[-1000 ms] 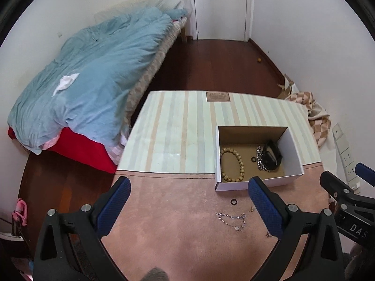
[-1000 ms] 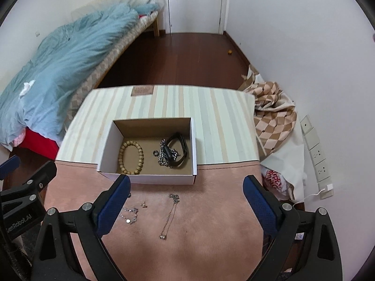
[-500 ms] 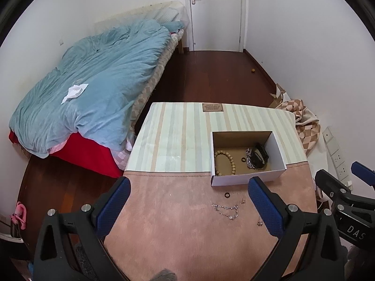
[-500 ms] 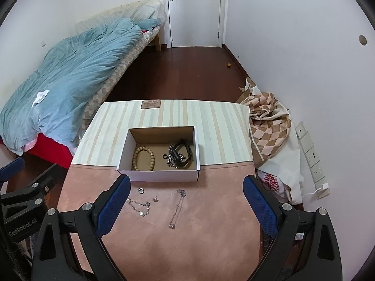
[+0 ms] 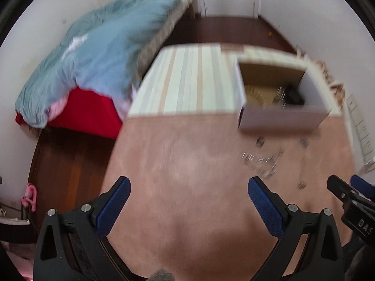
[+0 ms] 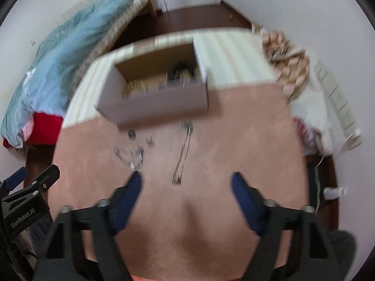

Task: Organize jewelry
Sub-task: 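Grasp the silver pendant necklace with the right tool, then grasp the silver charm bracelet with left tool while right tool holds the necklace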

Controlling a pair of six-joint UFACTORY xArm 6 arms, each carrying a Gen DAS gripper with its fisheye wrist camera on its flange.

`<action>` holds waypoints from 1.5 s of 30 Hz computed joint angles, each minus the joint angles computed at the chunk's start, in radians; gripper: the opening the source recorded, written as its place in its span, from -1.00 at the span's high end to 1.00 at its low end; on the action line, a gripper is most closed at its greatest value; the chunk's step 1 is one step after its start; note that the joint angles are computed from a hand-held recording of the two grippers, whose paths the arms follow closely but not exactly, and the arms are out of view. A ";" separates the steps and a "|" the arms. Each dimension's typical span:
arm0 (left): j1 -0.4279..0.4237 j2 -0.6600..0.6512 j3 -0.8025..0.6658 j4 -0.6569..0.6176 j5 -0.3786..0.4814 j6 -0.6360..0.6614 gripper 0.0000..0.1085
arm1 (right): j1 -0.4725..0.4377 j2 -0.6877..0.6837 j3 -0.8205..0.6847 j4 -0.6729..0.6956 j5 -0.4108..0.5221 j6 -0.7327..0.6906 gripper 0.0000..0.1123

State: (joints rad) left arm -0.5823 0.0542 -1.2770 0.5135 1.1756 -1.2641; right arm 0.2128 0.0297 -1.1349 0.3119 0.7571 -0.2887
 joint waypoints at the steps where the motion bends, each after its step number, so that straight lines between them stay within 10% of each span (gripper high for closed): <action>1: 0.003 0.005 0.015 -0.015 -0.005 0.003 -0.88 | 0.003 0.013 0.017 0.019 -0.009 -0.009 -0.17; 8: 0.026 0.002 0.094 -0.072 -0.035 0.011 -0.88 | 0.047 0.055 0.096 0.071 -0.151 -0.036 0.06; 14: 0.043 0.007 0.108 -0.086 -0.060 0.015 -0.88 | 0.079 0.070 0.113 0.005 -0.232 0.001 0.80; 35: 0.058 0.233 -0.127 -0.154 -0.298 0.205 -0.87 | -0.094 0.081 0.065 0.070 -0.242 0.031 0.82; 45: 0.056 0.382 -0.267 -0.231 -0.297 0.352 0.30 | -0.108 0.087 0.060 0.085 -0.234 0.032 0.84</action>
